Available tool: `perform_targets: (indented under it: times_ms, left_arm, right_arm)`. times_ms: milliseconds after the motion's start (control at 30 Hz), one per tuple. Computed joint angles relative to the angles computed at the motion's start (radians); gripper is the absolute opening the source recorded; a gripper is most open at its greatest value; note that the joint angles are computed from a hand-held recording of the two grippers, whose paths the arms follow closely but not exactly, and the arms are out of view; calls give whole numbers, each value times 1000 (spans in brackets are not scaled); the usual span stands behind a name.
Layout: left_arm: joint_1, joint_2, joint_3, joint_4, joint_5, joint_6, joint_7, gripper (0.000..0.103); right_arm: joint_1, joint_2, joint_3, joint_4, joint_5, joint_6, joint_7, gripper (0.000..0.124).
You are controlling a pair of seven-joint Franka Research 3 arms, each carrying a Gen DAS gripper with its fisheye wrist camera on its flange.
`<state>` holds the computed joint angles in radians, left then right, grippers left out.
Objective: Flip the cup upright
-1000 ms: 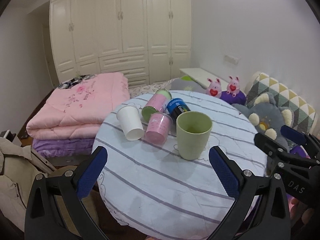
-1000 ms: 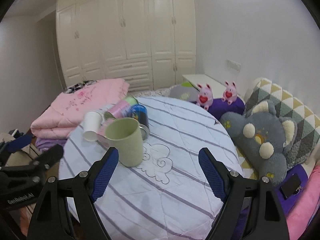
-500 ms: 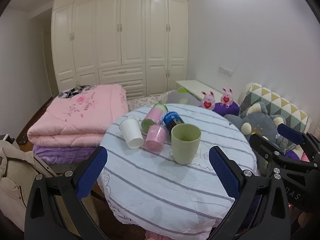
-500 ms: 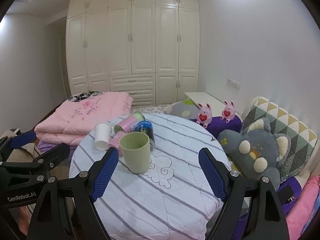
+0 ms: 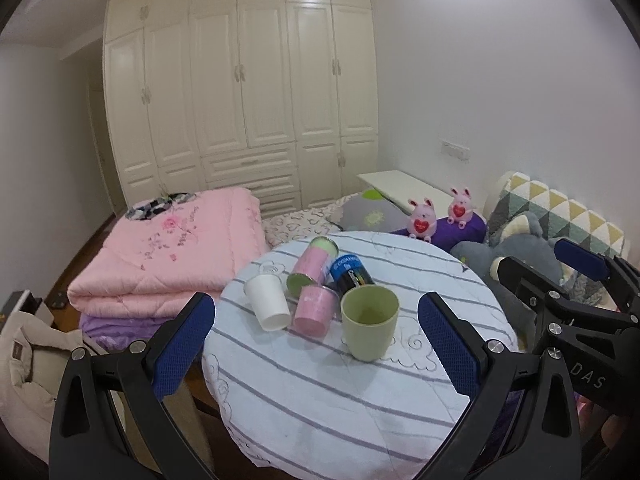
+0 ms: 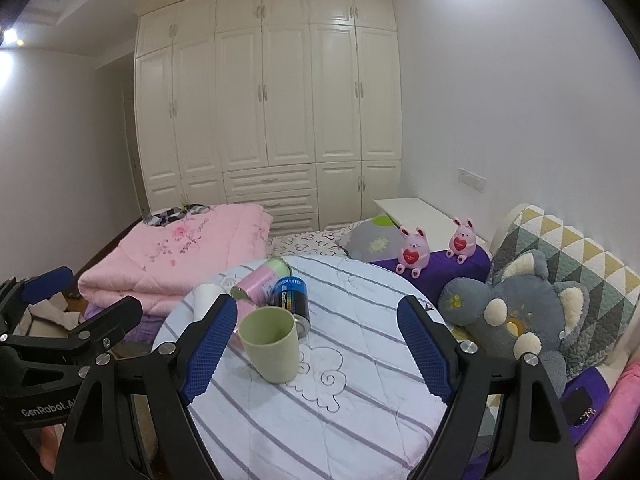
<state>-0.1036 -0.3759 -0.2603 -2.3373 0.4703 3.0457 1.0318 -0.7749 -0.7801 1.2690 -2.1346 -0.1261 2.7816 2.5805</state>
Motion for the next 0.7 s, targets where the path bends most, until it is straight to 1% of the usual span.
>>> perform_targets:
  times_ms: [67,100,333,400,433,467,533,600,700]
  left_arm:
    - [75,7,-66,16,54,14,-61,103]
    - [100,10,-87,22,79,17,-84,103]
    - [149,35,-129,52,185,39,-172,103]
    - [125,48,-113,62,187,30,-168,103]
    - [105,53,-97,64,178,26,-160,103]
    - [71,62,-71,67,156,14,-137,103]
    - [70,66,-70,69,165,17,-142,103]
    - [91,66,-89,75,195,15,-164,103]
    - [99,68,-96,79,221,20,-187,103]
  right_arm:
    - [-11,5,3,0,0,8,2,84]
    - [-15,9,3,-1,-1,12,1,84]
    - [-15,23,-5,-18,-2,32,10,84]
    - [-13,26,-7,-20,-6,27,11,84]
    - [-13,28,-8,-22,-7,30,14,84]
    - [-14,31,-8,-21,-9,29,16,84]
    - [-11,39,-10,-22,-13,27,17,84]
    - [-11,42,-10,-20,-20,21,20,84]
    - [-11,45,-11,-22,-25,26,28,84]
